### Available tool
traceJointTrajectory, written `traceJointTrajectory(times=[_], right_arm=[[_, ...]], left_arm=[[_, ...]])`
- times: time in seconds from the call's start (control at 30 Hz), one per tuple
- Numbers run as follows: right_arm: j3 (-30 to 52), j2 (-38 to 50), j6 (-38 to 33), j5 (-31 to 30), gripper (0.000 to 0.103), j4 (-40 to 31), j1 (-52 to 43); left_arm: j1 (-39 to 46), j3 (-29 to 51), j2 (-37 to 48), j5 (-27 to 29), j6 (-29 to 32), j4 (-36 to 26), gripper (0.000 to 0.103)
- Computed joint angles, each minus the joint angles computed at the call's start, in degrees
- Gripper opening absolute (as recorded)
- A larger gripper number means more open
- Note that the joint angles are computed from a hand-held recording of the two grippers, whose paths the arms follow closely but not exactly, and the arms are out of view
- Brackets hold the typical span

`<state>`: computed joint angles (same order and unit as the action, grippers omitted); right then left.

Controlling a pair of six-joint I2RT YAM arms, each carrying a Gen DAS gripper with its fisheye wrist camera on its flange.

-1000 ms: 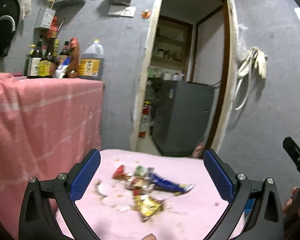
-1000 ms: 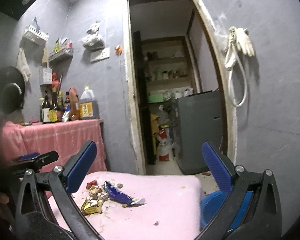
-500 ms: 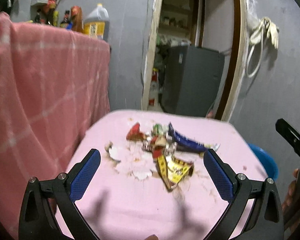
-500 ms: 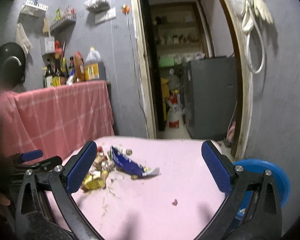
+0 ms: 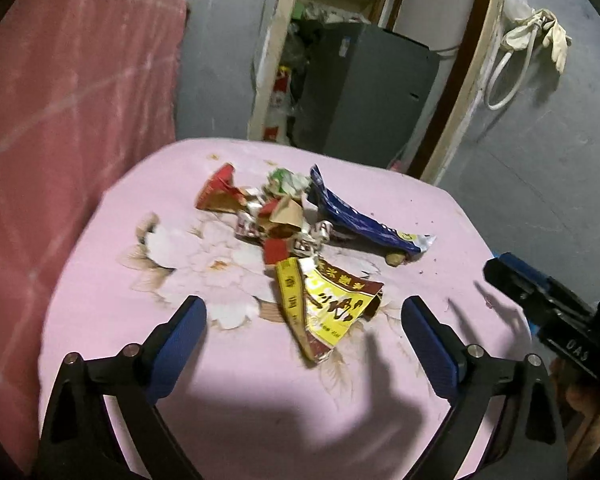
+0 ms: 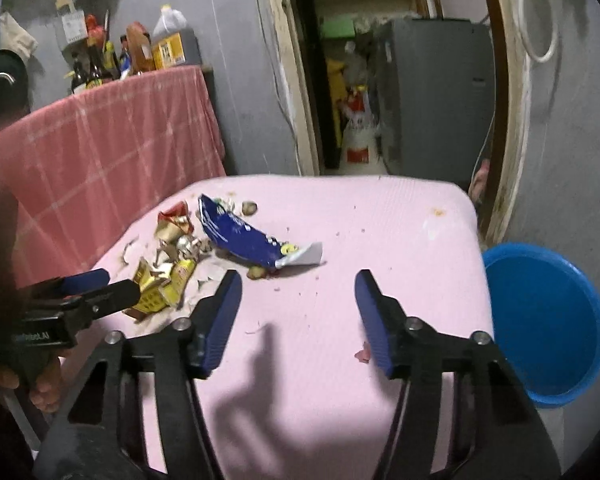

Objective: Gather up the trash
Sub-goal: 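Grasp the yellow-brown packet with the left tool while the right tool grasps the brown lump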

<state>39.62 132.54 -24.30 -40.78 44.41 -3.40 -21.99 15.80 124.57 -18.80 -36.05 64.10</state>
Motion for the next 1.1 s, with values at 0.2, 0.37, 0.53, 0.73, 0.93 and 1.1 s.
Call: traceJointTrajectory(times=[0.2,0.37,0.53,0.73,0.93,1.1], right_arm=[[2.5,0.8,-0.7,0.7,0.050,-3.8,0.3],[7.1,2.1,-2.3,1.3,0.047,-11.9,1.5],[11.5,3.4,-3.3,2.0,0.043,-18.9,3.9],[14.7,4.4,-4.3,4.5,0.038,-23.4,7.9],[19.3,5.3,-3.2,6.7,0.032,-27.9,11.3],[22.4,6.6,-1.3,9.1,0.030,-29.7,13.4]], left_arm=[[2.3,5.1,0.2,4.3,1.0,-6.9,0.086],[3.1,7.6,0.1,4.9,1.9,-10.1,0.066],[6.0,5.4,0.0,8.5,1.4,-7.0,0.056],[8.4,1.0,-0.6,11.4,1.1,-1.8,0.056],[9.4,-1.8,-1.6,12.3,0.5,0.9,0.055],[9.7,-3.2,-1.3,12.7,-0.1,2.8,0.055]])
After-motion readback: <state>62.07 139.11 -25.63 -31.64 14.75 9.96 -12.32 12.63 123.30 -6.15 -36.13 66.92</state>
